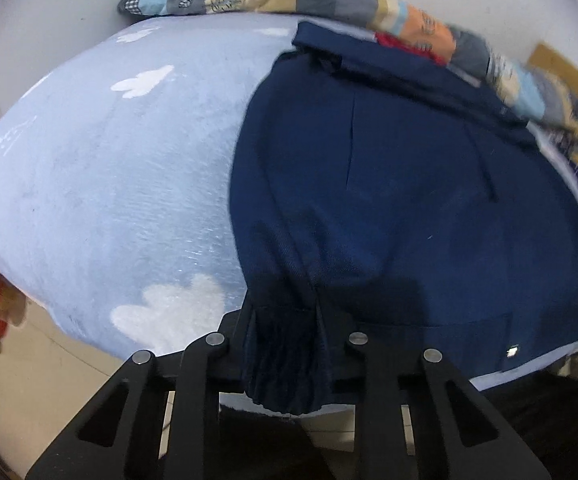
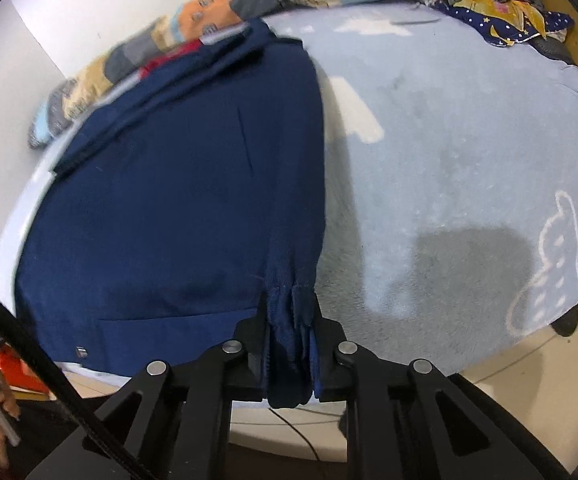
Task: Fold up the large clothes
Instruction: 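Lift the hem with both grippers and fold it toward the red collar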
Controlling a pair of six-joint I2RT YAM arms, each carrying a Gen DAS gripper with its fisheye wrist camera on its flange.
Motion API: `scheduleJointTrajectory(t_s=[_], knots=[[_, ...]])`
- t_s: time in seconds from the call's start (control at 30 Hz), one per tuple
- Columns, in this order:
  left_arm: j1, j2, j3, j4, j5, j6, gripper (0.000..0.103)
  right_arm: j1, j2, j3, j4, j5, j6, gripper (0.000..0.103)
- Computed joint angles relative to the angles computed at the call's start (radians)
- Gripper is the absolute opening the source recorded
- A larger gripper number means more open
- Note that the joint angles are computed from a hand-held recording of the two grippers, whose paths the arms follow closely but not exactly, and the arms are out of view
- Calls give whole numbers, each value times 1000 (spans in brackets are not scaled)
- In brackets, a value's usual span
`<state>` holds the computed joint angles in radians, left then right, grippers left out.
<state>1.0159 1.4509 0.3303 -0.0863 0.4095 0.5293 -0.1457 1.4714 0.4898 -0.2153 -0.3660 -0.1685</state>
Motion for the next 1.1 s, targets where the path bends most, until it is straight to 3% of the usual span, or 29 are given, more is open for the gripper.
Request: scheduleJointTrajectory(t_s=[0.23, 0.4, 0.47, 0.6, 0.67, 0.73, 0.87, 0.9, 0.97, 1.0, 1.03, 1.07, 1.1], knots=[[212, -131, 71, -329, 254, 180, 23, -218, -150, 10, -231, -294, -219, 15], [261, -201, 102, -450, 298, 243, 23, -332, -178, 38, -406, -382, -388, 13], [243, -190, 111, -440, 280, 234, 23, -344, -167, 63, -436, -361, -405, 13], [185, -119, 108, -361, 199, 177, 24, -277, -59, 85, -343, -232, -323, 20], [154, -98, 86, -286, 150, 136, 24, -235, -47, 77, -260, -138, -264, 47], [120, -80, 74, -227, 104, 90, 32, -215, -12, 97, -217, -102, -244, 63], [93, -11, 78, -132, 46, 32, 61, -165, 61, 137, -154, -40, -196, 64], [88, 20, 85, -117, 39, 26, 71, -149, 99, 156, -142, -24, -189, 64], [54, 98, 105, -91, 22, -4, 72, -134, 151, 181, -145, -47, -180, 60], [35, 132, 111, -78, 13, -18, 72, -115, 187, 194, -148, -65, -183, 52], [13, 175, 119, -64, 9, -30, 71, -104, 196, 186, -141, -68, -183, 21], [-3, 215, 127, -60, 19, -30, 55, -83, 213, 181, -127, -56, -173, 18], [-24, 231, 122, -32, 10, -42, 50, -53, 229, 161, -75, -16, -149, 17]])
